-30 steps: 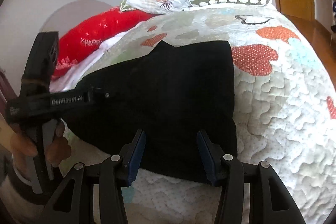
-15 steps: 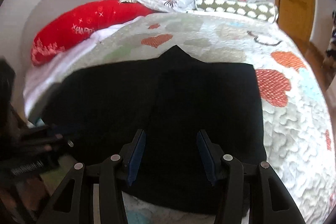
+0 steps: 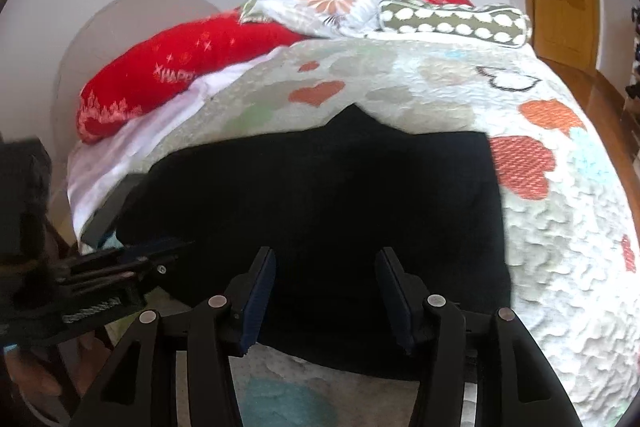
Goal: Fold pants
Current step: 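Move both open grippers back from the folded black pants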
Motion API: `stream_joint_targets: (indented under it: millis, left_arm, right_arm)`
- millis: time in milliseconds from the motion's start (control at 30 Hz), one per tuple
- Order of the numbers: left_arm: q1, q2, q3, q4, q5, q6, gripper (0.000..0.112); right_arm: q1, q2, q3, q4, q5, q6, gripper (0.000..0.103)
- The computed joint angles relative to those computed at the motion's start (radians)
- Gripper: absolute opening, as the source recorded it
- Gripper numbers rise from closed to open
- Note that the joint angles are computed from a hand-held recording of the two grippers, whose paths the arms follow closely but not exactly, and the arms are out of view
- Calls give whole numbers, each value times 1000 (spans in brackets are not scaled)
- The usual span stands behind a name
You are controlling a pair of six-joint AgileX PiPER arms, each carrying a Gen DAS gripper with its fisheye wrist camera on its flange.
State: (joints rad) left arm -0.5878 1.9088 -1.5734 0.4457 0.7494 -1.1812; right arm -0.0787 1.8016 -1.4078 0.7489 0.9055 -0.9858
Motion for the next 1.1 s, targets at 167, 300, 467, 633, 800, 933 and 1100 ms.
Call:
stream_joint_targets:
  millis: [167, 300, 467, 633, 800, 933, 1100]
  left_arm:
    - [-5, -39, 54, 50, 3, -49, 36]
    - [-5, -73, 104, 94, -10, -108, 36]
    - [-19, -120, 173, 179, -23, -219, 36]
    - [-46, -182, 265, 284, -43, -343, 36]
    - [-83, -244, 361, 435, -36, -514, 62]
    - [-105, -256, 380, 492, 22, -567, 62]
    - [-109, -253, 400, 531, 26, -613, 62]
  right_arm:
    - [58, -19, 96, 3, -131, -57, 54]
    - [-8, -14, 62, 115, -20, -115, 54]
    - [-90, -53, 102, 332, -15, -324, 65]
    - [-83, 2, 50, 282, -14, -280, 96]
    - [-95, 39, 17, 291, -6, -188, 96]
    - [-131, -59, 100, 395, -42, -272, 96]
    - [-213, -217, 250, 703, -52, -565, 102]
